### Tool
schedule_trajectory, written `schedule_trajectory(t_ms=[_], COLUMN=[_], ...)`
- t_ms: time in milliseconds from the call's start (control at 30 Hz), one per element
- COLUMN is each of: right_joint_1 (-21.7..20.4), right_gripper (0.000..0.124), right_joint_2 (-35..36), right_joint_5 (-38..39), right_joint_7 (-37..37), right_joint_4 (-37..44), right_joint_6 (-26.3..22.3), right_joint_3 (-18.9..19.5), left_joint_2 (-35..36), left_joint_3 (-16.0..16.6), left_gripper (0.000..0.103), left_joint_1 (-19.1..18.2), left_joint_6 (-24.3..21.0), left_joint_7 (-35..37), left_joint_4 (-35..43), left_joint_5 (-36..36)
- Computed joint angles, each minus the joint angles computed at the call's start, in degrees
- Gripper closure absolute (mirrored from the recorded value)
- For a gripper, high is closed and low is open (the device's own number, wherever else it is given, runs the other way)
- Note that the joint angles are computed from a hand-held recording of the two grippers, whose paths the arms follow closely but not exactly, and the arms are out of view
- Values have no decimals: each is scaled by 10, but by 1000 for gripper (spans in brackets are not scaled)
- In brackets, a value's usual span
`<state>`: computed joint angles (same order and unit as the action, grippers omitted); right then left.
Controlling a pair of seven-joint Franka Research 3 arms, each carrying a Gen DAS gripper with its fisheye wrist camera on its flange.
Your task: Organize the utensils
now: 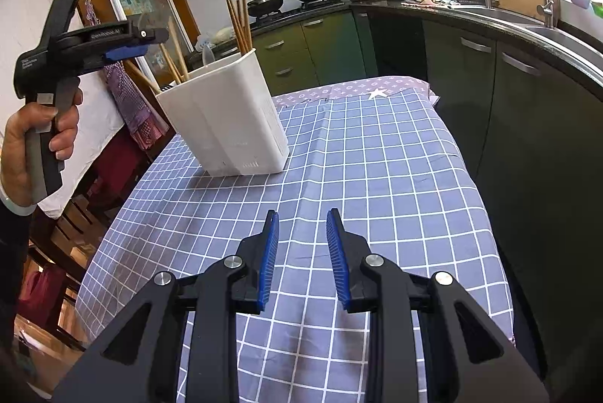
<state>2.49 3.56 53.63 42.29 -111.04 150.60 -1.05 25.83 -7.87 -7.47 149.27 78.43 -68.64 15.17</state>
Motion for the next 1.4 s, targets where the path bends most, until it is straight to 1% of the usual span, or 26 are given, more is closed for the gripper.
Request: schedule_trajectory(t_ms=[33, 67, 100, 167, 200, 233, 300, 333, 367, 433, 467, 500, 567, 633, 700, 800, 867, 900, 967, 1067, 1200, 1400], right_joint_1=[1, 2, 4, 7, 9, 11, 17, 20, 23, 30, 34, 38, 48, 59, 67, 75, 83, 86, 96, 112, 127, 141], right_gripper=[96, 91, 89, 89, 89, 88, 82, 76, 74, 64, 55, 51, 35, 26, 26, 26, 26, 26, 26, 26, 26, 26], right_joint_2=[-2, -4, -7, -12, -15, -19, -28, -32, -36, -47, -51, -56, -69, -82, -95, -117, -137, -149, -176, -212, -255, -279], right_joint_5=[-2, -4, -4, -8, -8, -7, -3, -1, 2, 11, 13, 15, 20, 29, 32, 15, 8, 3, -5, -13, -34, -65], right_joint_7=[1, 1, -1, -1, -3, -7, -15, -18, -25, -39, -45, -50, -66, -81, -85, -71, -70, -70, -68, -67, -51, -19], right_joint_4=[-1, -3, -5, -8, -10, -12, -20, -24, -27, -37, -41, -46, -62, -77, -91, -115, -134, -145, -169, -194, -229, -252], right_joint_6=[1, 5, 10, 19, 23, 27, 47, 57, 63, 80, 86, 95, 123, 142, 151, 151, 152, 158, 174, 172, 179, 197], right_joint_3=[1, 1, 2, 3, 3, 4, 5, 6, 5, 6, 5, 5, 7, 5, 1, -4, -9, -11, -15, -29, -41, -54], left_joint_2=[-7, -20, -35, -66, -80, -105, -154, -172, -192, -240, -262, -283, -311, -339, -368, -408, -432, -444, -460, -486, -507, -520], left_joint_3=[3, 7, 11, 19, 20, 28, 39, 37, 32, 16, 14, 13, 12, 8, 9, 11, -5, -6, -13, -25, -11, -17], left_gripper=[45, 43, 39, 35, 31, 30, 22, 21, 19, 15, 13, 12, 10, 8, 8, 7, 7, 7, 7, 7, 7, 7], left_joint_1=[-1, 0, 1, 2, 5, 5, 6, 11, 19, 38, 43, 46, 49, 57, 56, 54, 72, 73, 77, 87, 67, 70], left_joint_6=[14, 38, 62, 105, 118, 142, 171, 177, 180, 189, 194, 197, 198, 204, 218, 238, 248, 254, 255, 253, 249, 244], left_joint_7=[-7, -18, -32, -58, -66, -85, -125, -133, -136, -102, -94, -102, -100, -119, -123, -132, -156, -163, -176, -189, -187, -197], left_joint_4=[-9, -28, -48, -86, -102, -135, -200, -225, -254, -328, -365, -399, -448, -497, -547, -604, -632, -646, -657, -673, -687, -699], left_joint_5=[4, 8, 13, 28, 33, 47, 79, 84, 82, 32, 17, 22, 22, 39, 33, 26, 43, 45, 50, 65, 56, 58])
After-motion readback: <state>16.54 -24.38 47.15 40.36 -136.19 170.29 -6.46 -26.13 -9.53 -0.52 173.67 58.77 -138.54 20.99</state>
